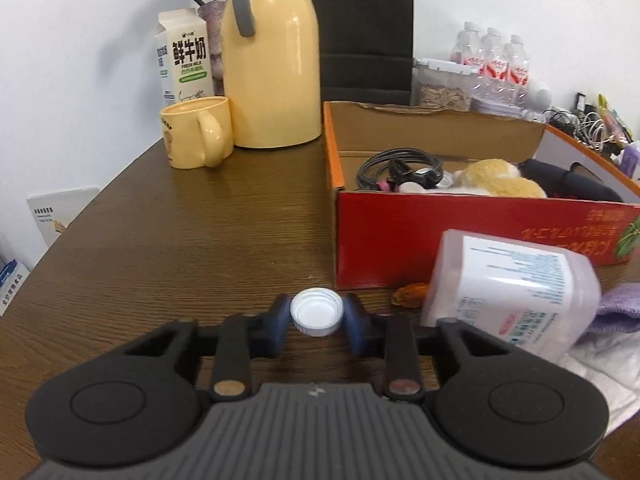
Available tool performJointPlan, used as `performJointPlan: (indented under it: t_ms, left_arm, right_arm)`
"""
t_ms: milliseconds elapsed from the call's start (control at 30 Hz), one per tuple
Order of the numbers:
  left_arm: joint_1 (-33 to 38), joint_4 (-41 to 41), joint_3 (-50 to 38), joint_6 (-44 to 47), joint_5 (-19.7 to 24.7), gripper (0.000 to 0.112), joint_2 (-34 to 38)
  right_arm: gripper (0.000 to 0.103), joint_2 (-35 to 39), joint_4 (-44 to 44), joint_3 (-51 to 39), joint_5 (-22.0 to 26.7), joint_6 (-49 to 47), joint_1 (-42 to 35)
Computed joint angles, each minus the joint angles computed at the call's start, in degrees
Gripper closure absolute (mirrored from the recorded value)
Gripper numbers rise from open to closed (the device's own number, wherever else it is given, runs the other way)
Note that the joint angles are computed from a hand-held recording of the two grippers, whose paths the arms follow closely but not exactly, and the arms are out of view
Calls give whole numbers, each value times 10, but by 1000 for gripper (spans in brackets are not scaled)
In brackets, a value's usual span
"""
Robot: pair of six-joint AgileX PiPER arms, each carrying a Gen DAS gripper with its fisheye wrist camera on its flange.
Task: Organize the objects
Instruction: 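Grasp the other white bottle cap with the left gripper while the right gripper holds its cap, then lower both white caps into the cardboard box and open both grippers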
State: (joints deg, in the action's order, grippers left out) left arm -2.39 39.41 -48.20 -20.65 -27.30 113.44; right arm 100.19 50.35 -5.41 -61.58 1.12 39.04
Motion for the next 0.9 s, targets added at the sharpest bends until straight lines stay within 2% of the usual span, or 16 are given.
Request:
performJointPlan:
  t_ms: [300, 567, 733, 900]
  left_arm:
    - [9, -72, 52, 71, -69, 83, -21]
    - [29, -50, 98, 57, -110, 83, -78]
    - [21, -26, 105, 33, -125, 83, -111]
    - [-18, -39, 91, 22, -121, 83, -124]
  right_arm:
    - [76, -1, 19, 2, -10, 0, 21]
    - [76, -40, 75, 9, -14, -37, 59]
    - [76, -80, 106, 5, -12, -93, 68]
    - [76, -126, 88, -21, 2, -169, 30]
